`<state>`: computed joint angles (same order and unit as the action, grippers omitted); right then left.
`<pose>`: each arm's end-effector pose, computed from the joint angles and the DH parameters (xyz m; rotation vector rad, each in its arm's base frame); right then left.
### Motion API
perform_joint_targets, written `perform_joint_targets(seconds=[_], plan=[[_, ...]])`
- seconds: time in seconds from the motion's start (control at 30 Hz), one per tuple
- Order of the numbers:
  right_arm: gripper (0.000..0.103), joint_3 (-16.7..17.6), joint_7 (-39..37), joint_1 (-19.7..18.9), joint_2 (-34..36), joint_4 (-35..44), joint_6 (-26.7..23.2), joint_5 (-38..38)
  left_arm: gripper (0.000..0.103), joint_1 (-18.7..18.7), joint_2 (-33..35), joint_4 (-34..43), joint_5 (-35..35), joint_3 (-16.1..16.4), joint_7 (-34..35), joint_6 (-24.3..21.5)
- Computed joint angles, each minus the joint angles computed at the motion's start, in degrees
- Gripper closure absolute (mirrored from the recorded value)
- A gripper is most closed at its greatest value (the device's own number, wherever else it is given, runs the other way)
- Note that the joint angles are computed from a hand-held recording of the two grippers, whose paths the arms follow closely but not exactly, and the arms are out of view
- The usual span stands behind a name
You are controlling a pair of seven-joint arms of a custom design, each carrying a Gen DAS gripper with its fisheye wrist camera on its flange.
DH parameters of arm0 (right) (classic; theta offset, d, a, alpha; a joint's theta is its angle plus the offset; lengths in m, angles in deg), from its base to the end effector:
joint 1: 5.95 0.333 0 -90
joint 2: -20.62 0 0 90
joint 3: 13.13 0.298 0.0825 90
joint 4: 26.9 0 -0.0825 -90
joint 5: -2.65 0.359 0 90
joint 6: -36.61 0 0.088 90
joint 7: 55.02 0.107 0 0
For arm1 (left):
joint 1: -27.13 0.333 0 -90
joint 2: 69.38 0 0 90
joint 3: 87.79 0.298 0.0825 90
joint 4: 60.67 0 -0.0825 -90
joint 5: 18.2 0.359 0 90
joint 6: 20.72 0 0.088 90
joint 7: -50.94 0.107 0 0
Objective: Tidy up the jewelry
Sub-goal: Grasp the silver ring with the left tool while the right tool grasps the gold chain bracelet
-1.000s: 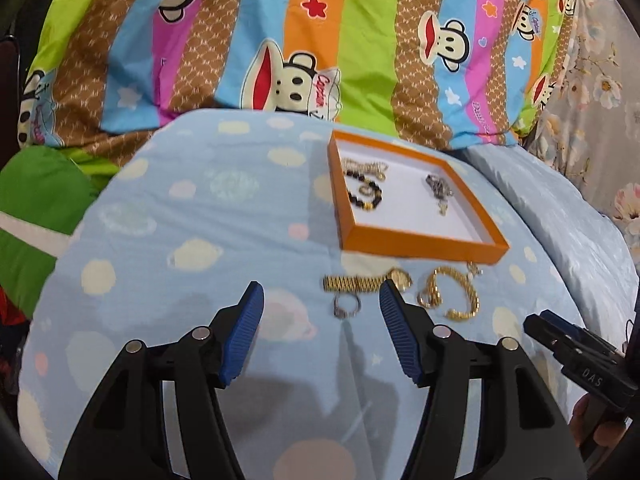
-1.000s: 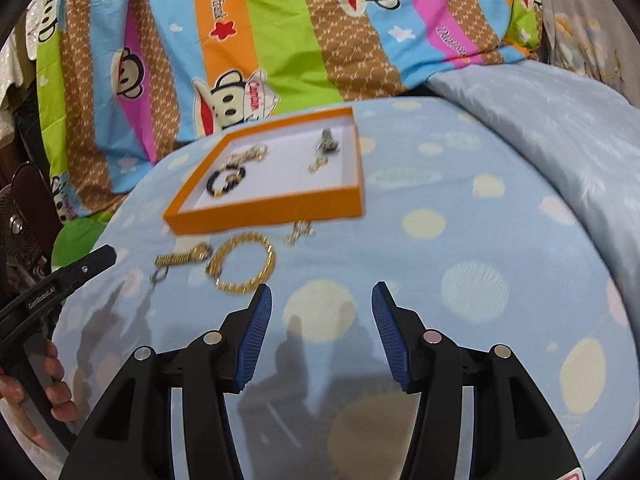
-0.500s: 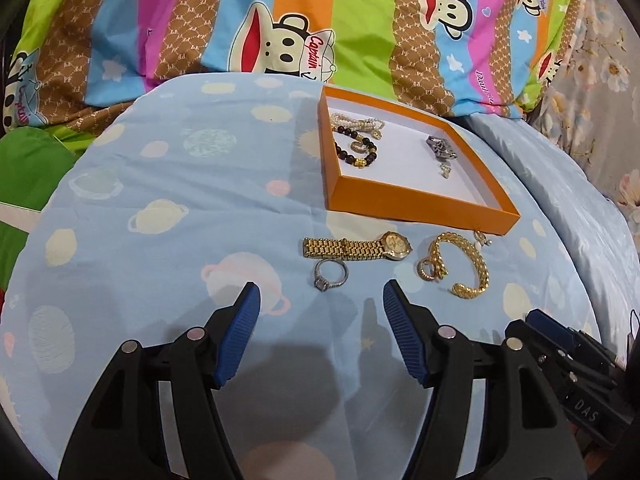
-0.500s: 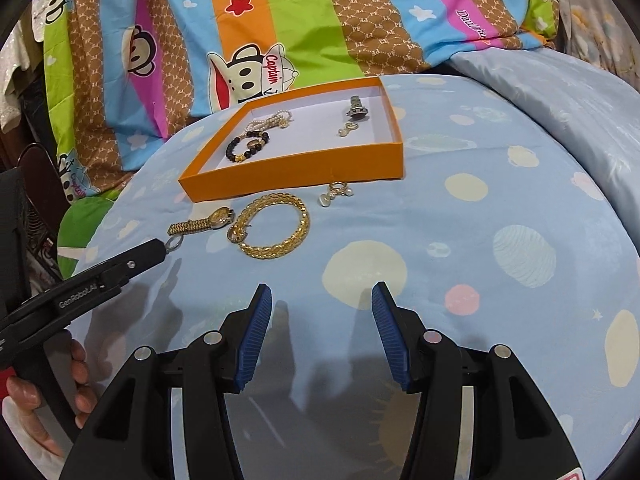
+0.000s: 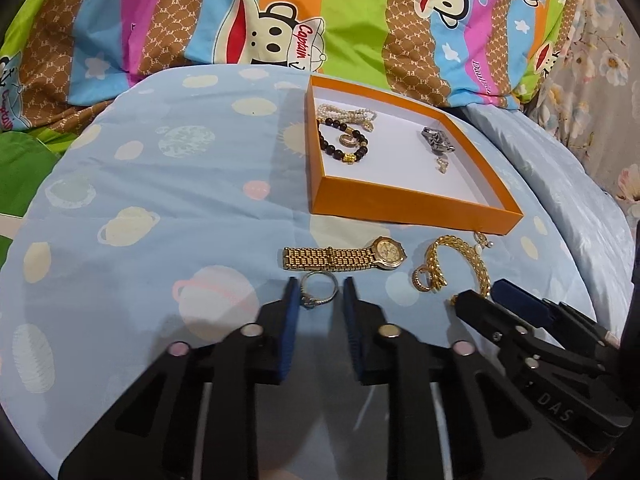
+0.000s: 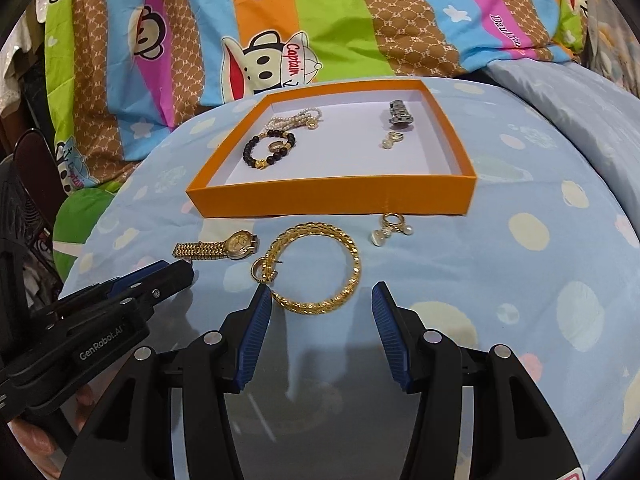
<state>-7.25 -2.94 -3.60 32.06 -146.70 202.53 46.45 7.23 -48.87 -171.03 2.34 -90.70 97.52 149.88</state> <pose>0.5867 0.0411 0.3835 -1.8435 1.6570 -0.3553 0.5820 -0.2680 0.3820 -1.9444 1.8748 -0.8986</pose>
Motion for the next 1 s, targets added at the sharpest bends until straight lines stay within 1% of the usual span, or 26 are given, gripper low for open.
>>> perform_joint_targets(seconds=[0.03,0.1,0.17,0.2,0.23,0.27,0.33,0.43,0.5,0.53,0.57,0.6,0.63,0.67,0.7,0.73,0.77,0.83,0.9,1.0], plan=[[0.051,-0.2,0.6,0.3,0.2,0.1,0.2,-0.8,0.090,0.1,0.0,0.0,-0.2,-0.2,0.1,0.1],[0.052,-0.5,1.8,0.6,0.5,0.4,0.1,-2.2,0.091,0.6,0.1,-0.1,-0.9,-0.7,0.8,0.3],[0.061,-0.4,2.3,0.4,0.6,0.4,0.2,-2.6,0.092,0.7,0.1,-0.1,-1.4,-0.9,1.1,0.6],[0.062,-0.3,2.4,0.1,0.6,0.4,0.2,-2.4,0.094,1.0,0.1,-0.2,-1.8,-1.2,1.5,0.7],[0.069,-0.1,2.4,-0.1,0.6,0.5,0.2,-2.1,0.094,1.4,0.1,-0.4,-2.4,-1.6,2.1,1.0],[0.086,-0.1,2.4,-0.2,0.6,0.5,0.0,-2.1,0.094,1.4,0.1,-0.5,-2.8,-1.7,2.4,1.2],[0.103,-0.1,2.6,-0.6,0.8,0.9,-1.0,-1.9,0.094,1.4,-0.1,-0.8,-3.3,-1.7,2.9,1.6],[0.103,0.5,0.5,-1.5,0.6,1.1,-1.7,0.8,0.094,1.2,-0.2,-1.1,-4.0,-1.7,3.5,2.0],[0.103,0.7,-1.3,-1.7,0.1,0.7,-2.1,2.6,0.094,0.5,-0.6,-1.7,-3.7,-0.9,3.0,2.5],[0.101,0.5,-1.7,-1.6,-0.2,0.4,-1.9,3.1,0.094,0.5,-0.8,-1.9,-3.7,-0.8,3.0,2.7],[0.096,0.4,-2.2,-1.5,-0.3,0.2,-1.6,3.7,0.094,0.7,-0.8,-2.1,-4.0,-1.1,3.4,3.0],[0.093,0.2,-2.5,-1.3,-0.5,0.1,-1.7,3.8,0.094,0.3,-0.9,-2.0,-3.8,-0.7,3.2,3.1],[0.082,0.2,-3.3,-1.3,-0.5,0.3,-1.7,4.4,0.094,-0.9,-0.9,-2.0,-2.7,0.5,2.3,3.1],[0.067,0.2,-3.8,-1.1,-0.5,0.3,-1.2,4.9,0.094,-1.3,-0.9,-1.9,-2.1,1.0,2.0,3.1],[0.059,0.3,-4.5,-0.9,-0.5,0.4,-0.7,5.7,0.094,-1.5,-0.9,-1.7,-1.6,1.1,1.9,2.9],[0.049,0.5,-5.2,-0.8,-0.4,0.9,-0.4,6.5,0.094,-1.5,-0.8,-1.6,-1.4,1.2,1.8,2.7],[0.045,0.5,-5.2,-0.5,-0.1,1.3,-0.3,6.4,0.094,-1.2,-0.8,-1.6,-1.6,0.8,2.0,2.6],[0.039,-0.3,-2.8,0.7,1.1,2.7,-0.2,2.9,0.094,-0.6,-0.8,-1.6,-2.1,0.2,2.1,2.4],[0.038,-1.4,1.5,2.0,2.8,4.4,-1.0,-3.0,0.094,0.1,-0.7,-1.7,-2.9,-0.5,2.5,2.4],[0.038,-1.8,5.9,2.5,4.7,6.1,-1.6,-9.0,0.094,0.6,-0.6,-1.6,-3.6,-1.1,3.3,2.3]])
